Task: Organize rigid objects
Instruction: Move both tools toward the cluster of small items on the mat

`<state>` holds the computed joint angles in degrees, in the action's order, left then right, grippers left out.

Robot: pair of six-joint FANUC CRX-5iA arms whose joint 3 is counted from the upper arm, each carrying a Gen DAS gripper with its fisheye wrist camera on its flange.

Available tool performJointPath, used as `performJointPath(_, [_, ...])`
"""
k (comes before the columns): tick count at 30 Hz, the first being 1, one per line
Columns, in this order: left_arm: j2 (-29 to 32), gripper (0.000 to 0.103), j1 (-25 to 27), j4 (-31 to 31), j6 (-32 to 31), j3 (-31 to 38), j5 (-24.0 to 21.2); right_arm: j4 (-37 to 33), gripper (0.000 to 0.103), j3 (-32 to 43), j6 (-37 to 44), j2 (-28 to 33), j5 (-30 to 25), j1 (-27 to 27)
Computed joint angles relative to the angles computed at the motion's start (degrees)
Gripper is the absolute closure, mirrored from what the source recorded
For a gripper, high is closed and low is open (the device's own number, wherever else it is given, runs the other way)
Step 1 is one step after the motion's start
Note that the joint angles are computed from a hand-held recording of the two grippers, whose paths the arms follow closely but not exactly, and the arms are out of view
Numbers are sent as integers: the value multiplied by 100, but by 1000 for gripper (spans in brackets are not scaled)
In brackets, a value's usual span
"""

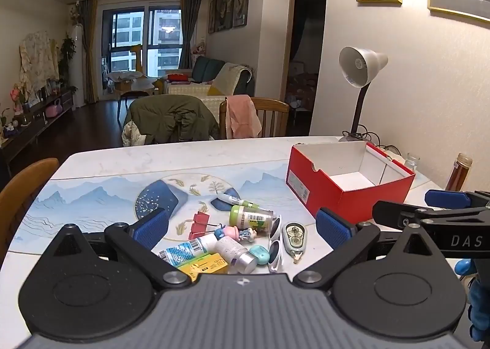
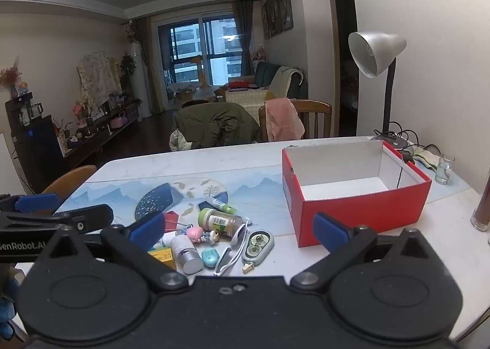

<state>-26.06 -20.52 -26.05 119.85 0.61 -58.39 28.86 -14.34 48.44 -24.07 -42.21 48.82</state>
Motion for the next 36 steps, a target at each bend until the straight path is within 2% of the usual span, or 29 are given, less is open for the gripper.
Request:
performJointPath(4, [20, 0, 51, 99, -43, 31, -68, 147, 0, -76, -73, -29, 24, 13])
performJointPath(9, [40, 0, -194, -107, 195, 59, -172, 219, 0, -228, -234, -98, 47, -3])
performJointPath(10, [21, 0, -45, 34, 71, -1, -78, 215, 0, -235, -244, -107, 43, 3])
performJointPath(14, [34, 0, -68, 31, 89, 12, -102, 318, 0, -239, -332, -88, -24, 79])
performJointPath(17, [62, 0, -12, 129, 57, 8, -59, -47, 0, -65, -58, -98, -132, -37])
performJointPath(26, [36, 0, -119, 18, 153, 78, -250, -145, 0, 6, 60, -83, -200, -62])
performJointPath(36, [-104, 0, -124, -111, 241, 65, -472, -198, 0, 120, 166, -56, -339, 165])
